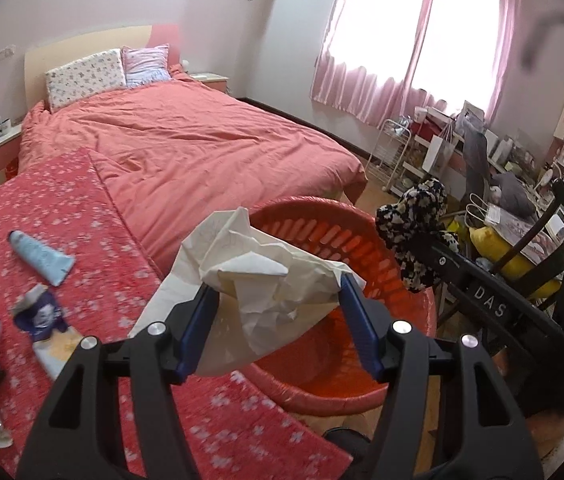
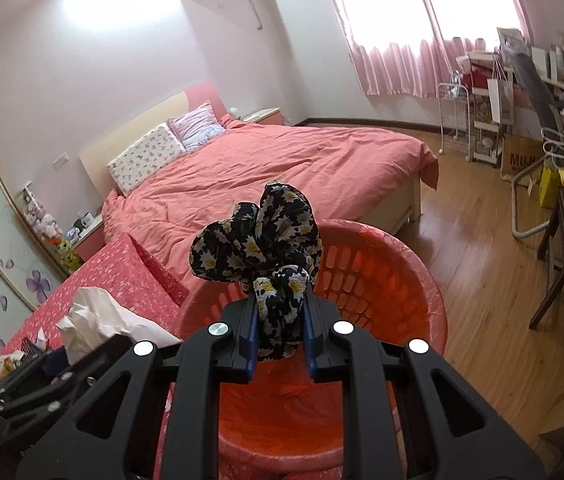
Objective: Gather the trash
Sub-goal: 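Carry tissue and scrunchie to the orange basket and open both tools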
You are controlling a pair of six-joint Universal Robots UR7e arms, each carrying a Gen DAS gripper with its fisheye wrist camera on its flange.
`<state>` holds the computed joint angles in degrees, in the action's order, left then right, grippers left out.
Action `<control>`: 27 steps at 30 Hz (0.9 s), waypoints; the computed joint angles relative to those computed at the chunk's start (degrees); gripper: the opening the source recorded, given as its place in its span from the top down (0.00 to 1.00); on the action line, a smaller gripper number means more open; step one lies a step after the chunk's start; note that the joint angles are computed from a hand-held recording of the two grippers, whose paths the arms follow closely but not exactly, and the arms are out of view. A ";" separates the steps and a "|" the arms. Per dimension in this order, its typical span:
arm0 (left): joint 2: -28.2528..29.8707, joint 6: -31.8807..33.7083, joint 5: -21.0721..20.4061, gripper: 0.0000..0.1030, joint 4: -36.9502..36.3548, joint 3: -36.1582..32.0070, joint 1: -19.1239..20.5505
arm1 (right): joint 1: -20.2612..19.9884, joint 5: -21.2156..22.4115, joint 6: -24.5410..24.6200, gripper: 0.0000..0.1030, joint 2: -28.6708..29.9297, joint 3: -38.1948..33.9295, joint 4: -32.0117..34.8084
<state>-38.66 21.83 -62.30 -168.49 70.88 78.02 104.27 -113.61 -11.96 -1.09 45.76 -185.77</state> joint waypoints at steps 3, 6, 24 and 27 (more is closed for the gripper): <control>1.69 -0.12 -0.08 0.40 1.84 -2.45 0.26 | -0.50 0.47 0.82 0.79 0.17 -0.74 1.08; 2.84 -0.29 0.21 0.36 2.86 -3.96 0.49 | -0.78 0.63 1.72 0.70 0.00 -0.93 2.16; -4.06 -1.08 5.28 0.25 -4.69 6.04 1.22 | 1.45 -2.68 -1.62 0.49 -0.16 0.55 0.15; -6.52 -0.23 7.06 0.25 -7.69 9.43 1.27 | 2.04 -2.38 -2.51 0.49 0.09 0.76 0.49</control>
<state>-45.17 21.60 -55.24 -176.17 80.31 79.29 106.31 -115.98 -14.47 -1.00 46.52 -185.28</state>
